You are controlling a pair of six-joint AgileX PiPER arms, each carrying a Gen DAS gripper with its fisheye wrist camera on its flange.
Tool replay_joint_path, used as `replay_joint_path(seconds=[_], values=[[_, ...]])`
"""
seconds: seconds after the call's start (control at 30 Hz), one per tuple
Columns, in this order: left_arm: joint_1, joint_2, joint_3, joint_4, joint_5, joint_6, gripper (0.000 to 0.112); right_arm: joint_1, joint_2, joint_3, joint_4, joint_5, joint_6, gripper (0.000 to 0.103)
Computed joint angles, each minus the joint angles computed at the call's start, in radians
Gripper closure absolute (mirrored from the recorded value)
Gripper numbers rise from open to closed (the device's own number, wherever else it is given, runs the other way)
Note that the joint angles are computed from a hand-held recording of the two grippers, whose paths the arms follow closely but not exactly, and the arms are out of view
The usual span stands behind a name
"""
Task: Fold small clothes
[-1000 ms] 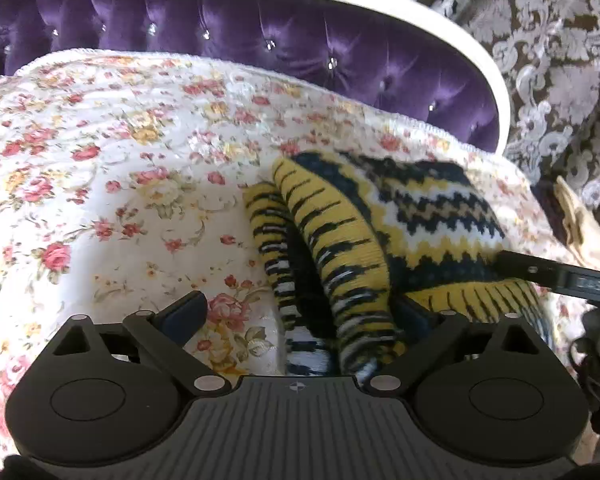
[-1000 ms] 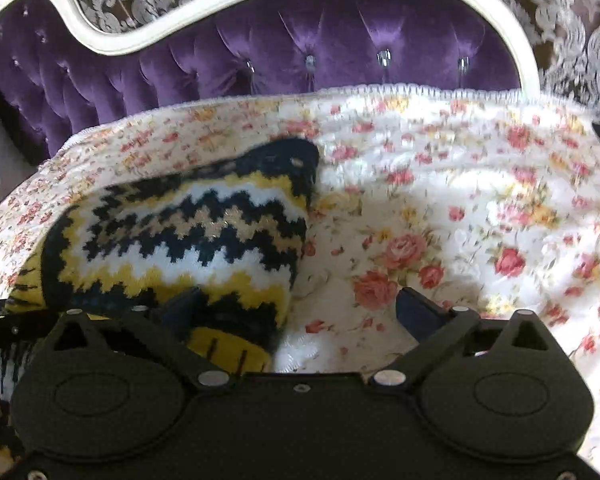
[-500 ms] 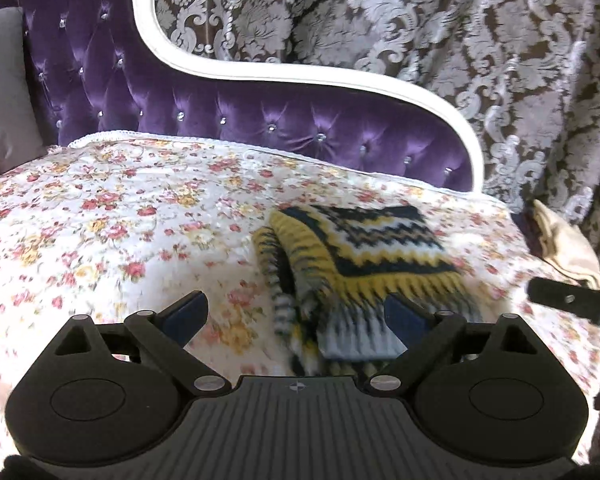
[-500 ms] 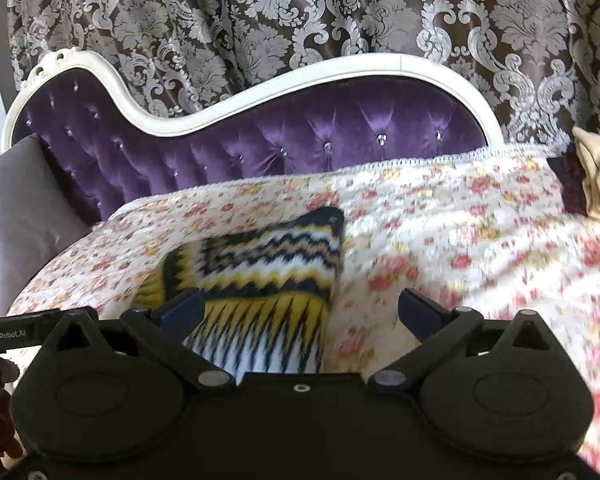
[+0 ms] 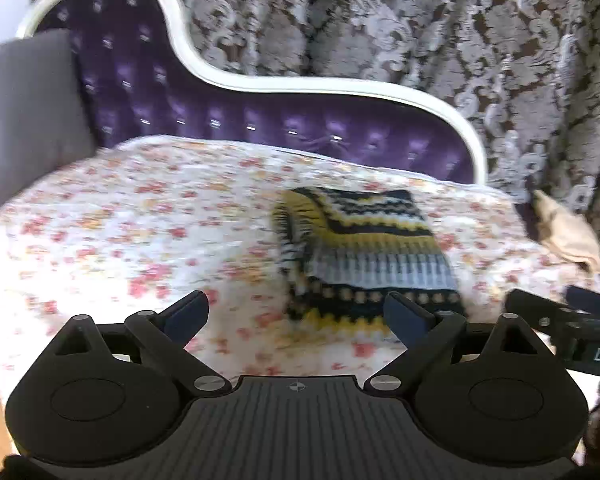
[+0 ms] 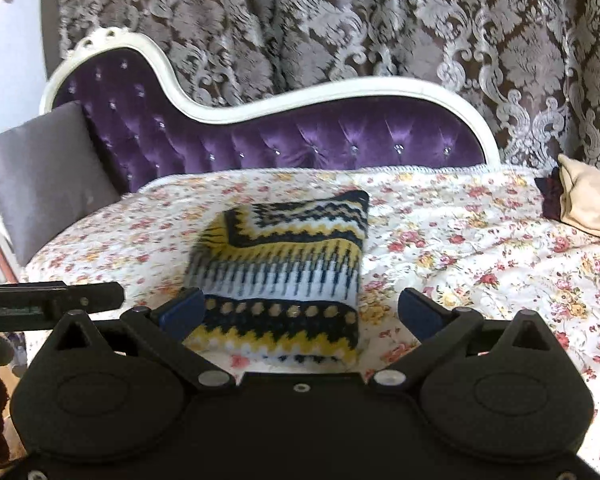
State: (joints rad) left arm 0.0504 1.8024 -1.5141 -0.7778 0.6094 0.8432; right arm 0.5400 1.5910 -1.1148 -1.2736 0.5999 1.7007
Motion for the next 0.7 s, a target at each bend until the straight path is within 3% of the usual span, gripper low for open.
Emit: replay_joint_path(seconds=[0.1,0.17,0.3,0.53,0.6,0.7], values=[[-0.005,-0.054,0.075,0.006,-0.077,0.019,0.016,0.070,0.021,-0.029,0.021,0.150,-0.008,0.001],[-0.006,-0.081,0.113,0.000,-0.110,0.027,0.016,0.095,0.019,-0.024,0.018,0.181,0.002,0.001],[0.005,-0.094,0.121,0.043,-0.079,-0.028,0.016,0.100,-0.003,-0.005,0.057,0.164,0.022,0.001],[0.020,-0.085,0.122,0.113,-0.025,-0.098,0.017,0.195,0.051,-0.065,0.092,0.416,0.007,0.001],[0.020,-0.080,0.112,0.139,-0.007,-0.111,0.018,0.201,0.046,-0.062,0.091,0.416,-0.006,0.001],[0.007,-0.092,0.134,0.169,-0.034,-0.117,0.018,0.182,0.018,-0.040,0.115,0.338,0.002,0.001]])
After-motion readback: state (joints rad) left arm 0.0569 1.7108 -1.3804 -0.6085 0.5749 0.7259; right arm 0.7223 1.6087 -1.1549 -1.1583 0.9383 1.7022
